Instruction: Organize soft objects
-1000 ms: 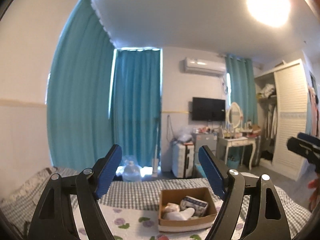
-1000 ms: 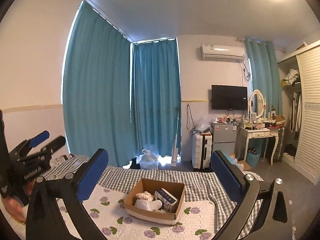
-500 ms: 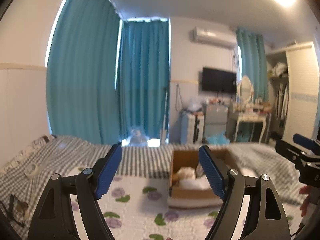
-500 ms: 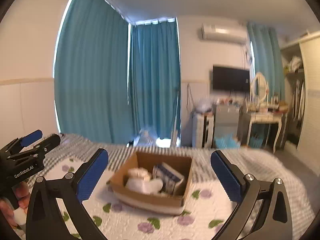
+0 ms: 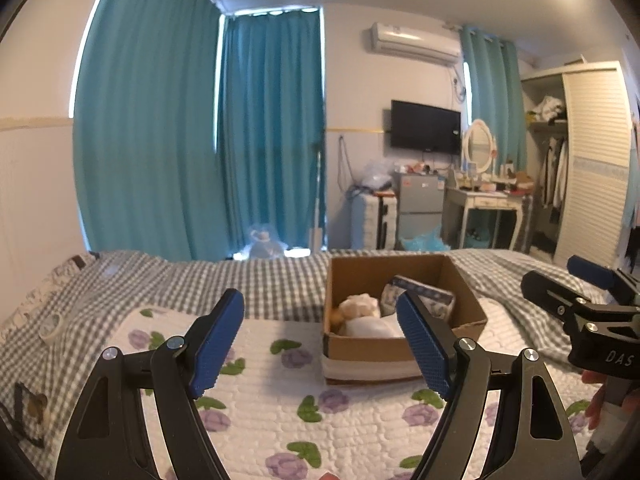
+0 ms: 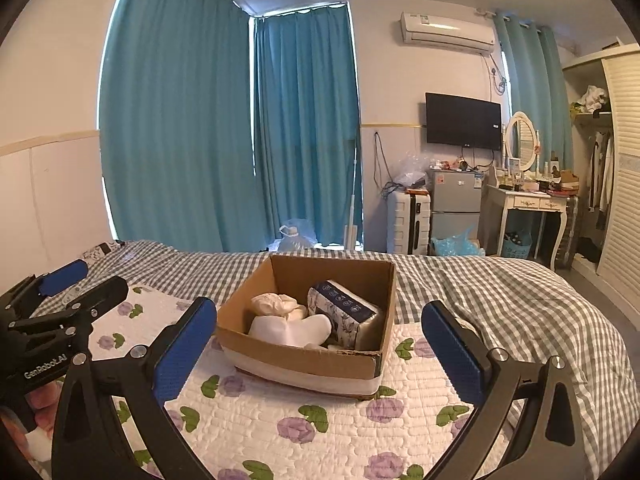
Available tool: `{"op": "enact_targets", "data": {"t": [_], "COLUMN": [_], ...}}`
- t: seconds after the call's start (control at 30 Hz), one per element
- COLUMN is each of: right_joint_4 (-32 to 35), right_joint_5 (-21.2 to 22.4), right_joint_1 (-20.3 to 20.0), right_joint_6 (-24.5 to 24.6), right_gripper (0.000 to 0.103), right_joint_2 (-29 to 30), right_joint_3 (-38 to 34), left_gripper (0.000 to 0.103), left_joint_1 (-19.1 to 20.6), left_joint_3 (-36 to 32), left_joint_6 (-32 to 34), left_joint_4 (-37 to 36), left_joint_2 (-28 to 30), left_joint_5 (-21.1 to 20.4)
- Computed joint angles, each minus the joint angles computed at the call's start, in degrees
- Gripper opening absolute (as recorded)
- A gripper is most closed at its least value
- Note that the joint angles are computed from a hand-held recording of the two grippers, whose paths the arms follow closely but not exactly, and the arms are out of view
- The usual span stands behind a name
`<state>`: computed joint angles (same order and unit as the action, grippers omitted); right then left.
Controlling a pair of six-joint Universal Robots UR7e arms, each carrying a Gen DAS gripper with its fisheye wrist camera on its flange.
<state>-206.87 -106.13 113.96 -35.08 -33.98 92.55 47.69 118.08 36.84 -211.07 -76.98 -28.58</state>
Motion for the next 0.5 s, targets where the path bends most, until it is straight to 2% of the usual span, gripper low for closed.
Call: {"op": "enact_targets", "data": {"t": [0.5], "right_joint_4": [0.2], "right_joint_5": [-1.3], "right_joint_1": [0.1], "right_joint_6": [0.9], "right_gripper": [0.103], "right_joint_2": [0.5], "right_joint_3": [-0.6], "left_gripper": [0.080], "left_joint_1": [1.2], "left_joint_3": [1.2], "left_joint_6": [-4.2], "left_joint_4": [4.0], "left_joint_2": [-1.3], "left_joint_5": [-1.5]}}
